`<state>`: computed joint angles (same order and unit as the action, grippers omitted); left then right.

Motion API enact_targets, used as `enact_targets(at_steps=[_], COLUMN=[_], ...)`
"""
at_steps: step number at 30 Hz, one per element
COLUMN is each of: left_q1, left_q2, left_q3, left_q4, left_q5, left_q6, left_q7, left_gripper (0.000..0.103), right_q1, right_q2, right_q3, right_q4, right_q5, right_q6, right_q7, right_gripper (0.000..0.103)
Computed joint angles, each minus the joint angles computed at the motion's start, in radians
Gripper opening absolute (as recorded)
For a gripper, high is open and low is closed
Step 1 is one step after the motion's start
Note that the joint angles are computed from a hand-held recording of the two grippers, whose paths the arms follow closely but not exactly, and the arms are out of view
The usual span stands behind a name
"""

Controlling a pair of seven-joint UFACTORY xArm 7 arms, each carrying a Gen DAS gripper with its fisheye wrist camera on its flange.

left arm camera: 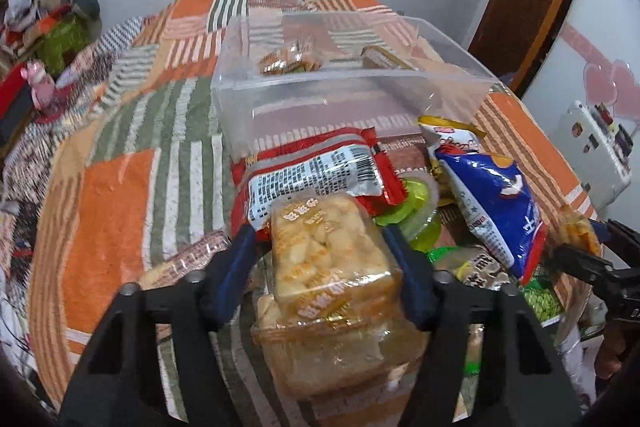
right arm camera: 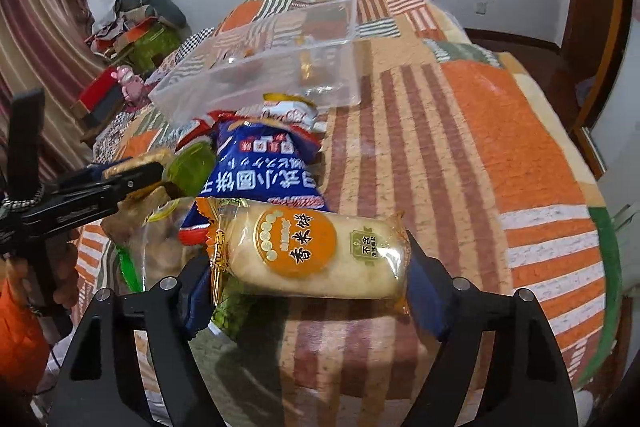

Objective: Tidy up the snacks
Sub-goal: 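Grasp the square bread pack with the left tool while the right tool grasps the white-orange cake pack, then carry both packs over the clear box and open both tools to drop them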

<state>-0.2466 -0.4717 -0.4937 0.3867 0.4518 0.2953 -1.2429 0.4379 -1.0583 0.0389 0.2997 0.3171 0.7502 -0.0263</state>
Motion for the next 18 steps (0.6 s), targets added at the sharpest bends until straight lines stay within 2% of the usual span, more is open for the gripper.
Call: enact_targets(at_steps=[4, 7, 14, 18], left_q1=[0.005, 0.03, 0.007, -0.026], left_q2=[0.042, 0.041, -0.025, -0.09], left_q3=[0.015, -0.012, -0.033, -0.02], left_q4=[-0.007, -0.004, 0.007, 0.003], left_q5=[-0.017, 0.002, 0.024, 0.012], left_q6=[-0.046, -0.049, 0.03, 0.079], left_q7=[-0.008, -0.039, -0.055, -0.044], left_gripper=[0.049, 0.048, 0.045, 0.045], right_q1=[-0.009, -0.01, -0.004, 0.002], right_q2=[-0.004, 0.001, 0.039, 0.083], right_q3=[0.004, 0.001, -0.007, -0.01], right_q4=[0.007, 0.012, 0.046, 0.079], right_q5=[-0.012, -0.014, -0.012, -0.01], right_q6=[-0.005, -0.013, -0.046, -0.09], right_q7=[0.004, 0.002, -0.016, -0.038], right_gripper=[0.077, 0.077, 0.077, 0.077])
